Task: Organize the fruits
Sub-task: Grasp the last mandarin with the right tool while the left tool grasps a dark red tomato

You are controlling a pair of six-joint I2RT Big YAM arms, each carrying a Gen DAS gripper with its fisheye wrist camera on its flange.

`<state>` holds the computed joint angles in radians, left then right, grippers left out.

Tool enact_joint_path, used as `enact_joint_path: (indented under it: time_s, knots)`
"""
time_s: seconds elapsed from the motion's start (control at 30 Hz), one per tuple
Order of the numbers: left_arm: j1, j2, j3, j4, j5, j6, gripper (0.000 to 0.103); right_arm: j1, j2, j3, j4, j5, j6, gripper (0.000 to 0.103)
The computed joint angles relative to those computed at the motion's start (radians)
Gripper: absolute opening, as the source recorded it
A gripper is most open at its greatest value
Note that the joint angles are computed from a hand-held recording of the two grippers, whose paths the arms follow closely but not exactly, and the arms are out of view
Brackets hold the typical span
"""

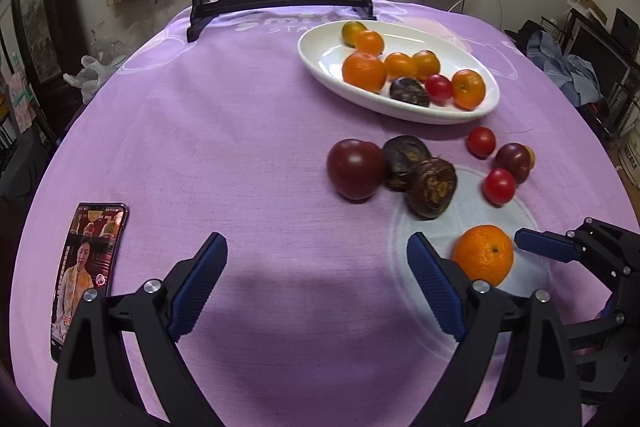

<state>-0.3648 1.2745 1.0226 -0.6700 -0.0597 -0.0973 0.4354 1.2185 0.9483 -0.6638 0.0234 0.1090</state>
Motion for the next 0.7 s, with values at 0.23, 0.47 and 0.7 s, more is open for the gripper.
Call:
enact_joint_path:
  time_s: [0.23,0.47,0.7]
  knots:
    - [-0.001,0.033,0.018,-0.014,0.001,0.01,0.089,0.039,0.046,0.022,0.008,0.032,-0.027,0.059]
    - [-0.018,0.074,0.052,-0.026,-0.031,0.027,0.089,0.012,0.012,0.0,0.022,0.012,-0.014,0.043]
    - [-0.015,0.153,0.108,-0.045,-0.034,0.046,0.089,-0.056,-0.042,-0.034,0.028,-0.048,0.014,0.043]
